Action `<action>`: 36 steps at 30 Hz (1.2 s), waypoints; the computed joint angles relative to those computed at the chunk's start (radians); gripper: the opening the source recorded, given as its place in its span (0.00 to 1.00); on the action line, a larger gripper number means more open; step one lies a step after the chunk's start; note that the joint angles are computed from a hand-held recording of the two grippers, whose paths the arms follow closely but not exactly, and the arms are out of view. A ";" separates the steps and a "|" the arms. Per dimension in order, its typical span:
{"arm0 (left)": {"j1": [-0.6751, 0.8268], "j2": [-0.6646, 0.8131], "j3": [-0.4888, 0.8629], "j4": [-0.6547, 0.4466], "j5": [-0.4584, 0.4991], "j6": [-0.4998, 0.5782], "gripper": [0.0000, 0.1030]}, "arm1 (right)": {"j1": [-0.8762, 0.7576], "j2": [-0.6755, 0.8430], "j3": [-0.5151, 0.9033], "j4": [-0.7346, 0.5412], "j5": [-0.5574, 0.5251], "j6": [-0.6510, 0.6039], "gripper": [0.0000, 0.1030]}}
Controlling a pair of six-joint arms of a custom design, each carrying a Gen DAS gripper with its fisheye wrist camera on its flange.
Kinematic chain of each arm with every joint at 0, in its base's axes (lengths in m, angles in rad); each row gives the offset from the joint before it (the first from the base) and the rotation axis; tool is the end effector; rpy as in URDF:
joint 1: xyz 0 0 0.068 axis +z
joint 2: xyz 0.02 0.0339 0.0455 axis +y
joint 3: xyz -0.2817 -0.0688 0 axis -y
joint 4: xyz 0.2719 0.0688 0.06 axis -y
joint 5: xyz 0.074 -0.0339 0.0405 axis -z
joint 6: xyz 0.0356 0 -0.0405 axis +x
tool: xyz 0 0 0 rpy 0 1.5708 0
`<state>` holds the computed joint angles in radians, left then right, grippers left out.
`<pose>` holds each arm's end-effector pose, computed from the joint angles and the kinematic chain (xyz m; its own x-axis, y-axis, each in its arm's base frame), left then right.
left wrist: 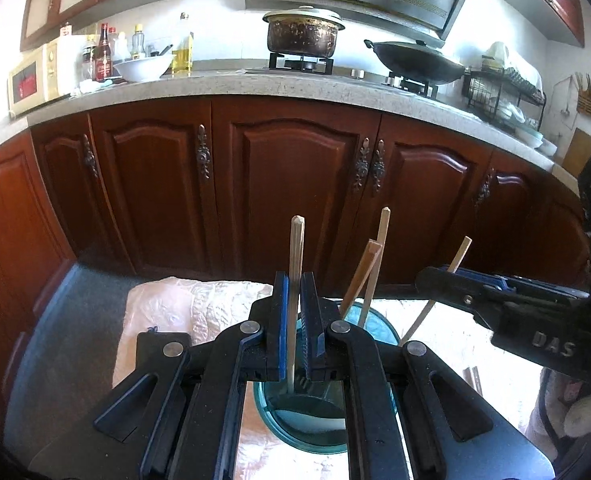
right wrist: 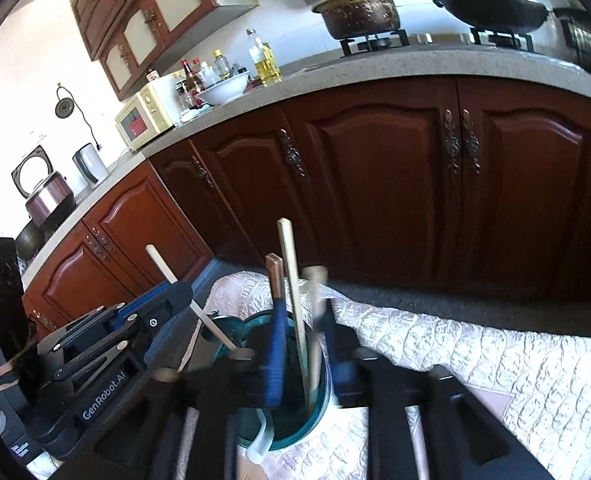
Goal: Organize utensils
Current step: 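Lower both chopsticks into the holder and open both tools, then move both open tools back to the remaining chopsticks on the cloth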
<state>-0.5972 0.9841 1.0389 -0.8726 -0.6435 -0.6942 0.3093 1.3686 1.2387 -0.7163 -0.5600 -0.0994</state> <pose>0.1793 -0.0961 0.3481 -0.5345 -0.2555 -0.8056 -0.3010 0.9483 -0.1010 0.2894 0.1123 0.3357 -0.6508 -0.2962 -0.6990 -0.6611 0.6738 0.3300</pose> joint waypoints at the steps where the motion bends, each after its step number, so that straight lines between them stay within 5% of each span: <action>1: 0.005 -0.001 0.000 -0.004 0.009 -0.005 0.07 | -0.005 -0.004 -0.002 -0.005 -0.003 -0.005 0.26; 8: -0.003 -0.012 -0.010 -0.023 0.025 -0.042 0.31 | -0.046 -0.032 -0.035 -0.034 -0.027 -0.025 0.27; 18: -0.107 -0.015 0.022 -0.123 -0.048 -0.141 0.42 | -0.087 -0.117 -0.095 -0.070 -0.046 -0.053 0.27; 36: -0.463 0.090 0.116 -0.373 -0.195 -0.502 0.52 | -0.267 -0.308 -0.170 -0.209 -0.051 -0.207 0.34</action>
